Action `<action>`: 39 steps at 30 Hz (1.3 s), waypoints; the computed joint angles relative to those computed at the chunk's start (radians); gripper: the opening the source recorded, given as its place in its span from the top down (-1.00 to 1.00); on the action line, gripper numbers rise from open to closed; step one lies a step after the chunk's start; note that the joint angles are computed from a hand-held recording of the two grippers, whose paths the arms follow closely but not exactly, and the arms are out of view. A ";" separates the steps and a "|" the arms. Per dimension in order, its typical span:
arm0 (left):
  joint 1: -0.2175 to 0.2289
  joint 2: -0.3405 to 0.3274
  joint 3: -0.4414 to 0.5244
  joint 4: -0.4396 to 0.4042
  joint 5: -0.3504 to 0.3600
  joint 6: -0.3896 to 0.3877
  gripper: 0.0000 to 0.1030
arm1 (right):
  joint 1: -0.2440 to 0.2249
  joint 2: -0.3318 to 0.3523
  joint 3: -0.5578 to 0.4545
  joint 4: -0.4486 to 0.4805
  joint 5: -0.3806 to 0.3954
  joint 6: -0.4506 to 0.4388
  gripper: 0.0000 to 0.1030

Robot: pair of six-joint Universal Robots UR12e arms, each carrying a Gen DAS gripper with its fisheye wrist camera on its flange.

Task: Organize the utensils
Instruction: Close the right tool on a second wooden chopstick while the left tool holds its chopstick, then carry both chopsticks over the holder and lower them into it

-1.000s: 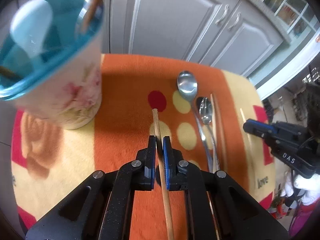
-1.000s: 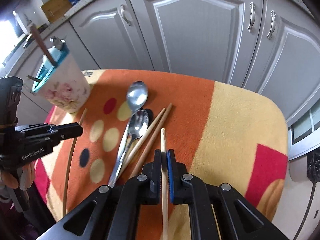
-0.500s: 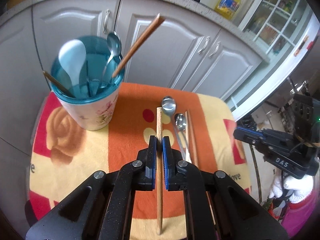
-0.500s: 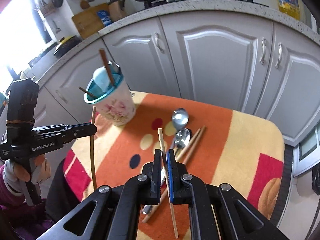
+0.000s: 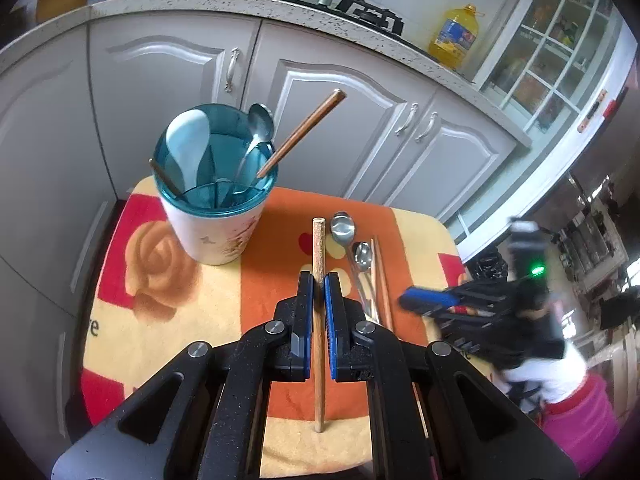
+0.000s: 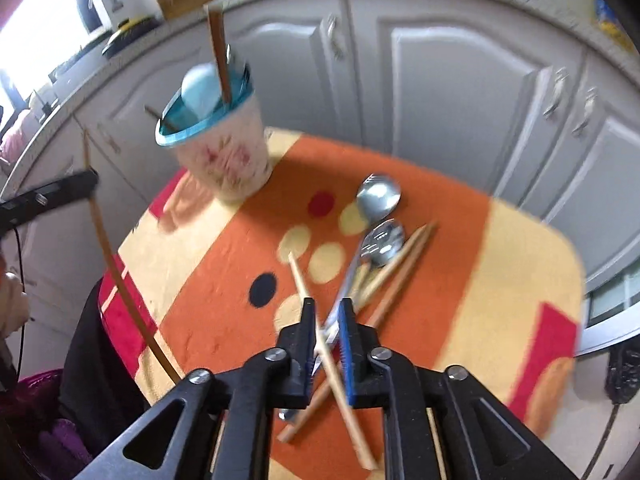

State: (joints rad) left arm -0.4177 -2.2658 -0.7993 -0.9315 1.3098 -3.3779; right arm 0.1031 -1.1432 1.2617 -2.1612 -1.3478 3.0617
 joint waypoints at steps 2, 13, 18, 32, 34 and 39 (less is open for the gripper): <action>0.003 0.001 0.000 -0.005 -0.001 -0.008 0.91 | 0.012 0.025 -0.022 0.031 -0.003 -0.033 0.65; 0.009 -0.001 0.004 -0.018 -0.009 -0.016 0.91 | 0.046 0.126 -0.144 0.198 -0.094 -0.194 0.69; 0.011 0.002 0.003 -0.018 -0.022 -0.016 0.92 | 0.018 0.092 -0.119 0.162 0.015 -0.148 0.90; 0.023 0.041 -0.008 0.026 -0.024 -0.001 0.92 | -0.003 -0.011 -0.051 -0.079 0.193 -0.074 0.90; 0.027 0.042 0.004 0.032 -0.020 0.000 0.92 | 0.004 -0.004 -0.067 -0.117 0.208 -0.053 0.90; 0.038 0.034 0.060 0.052 0.023 0.004 0.91 | 0.025 0.039 -0.148 -0.194 0.221 -0.016 0.90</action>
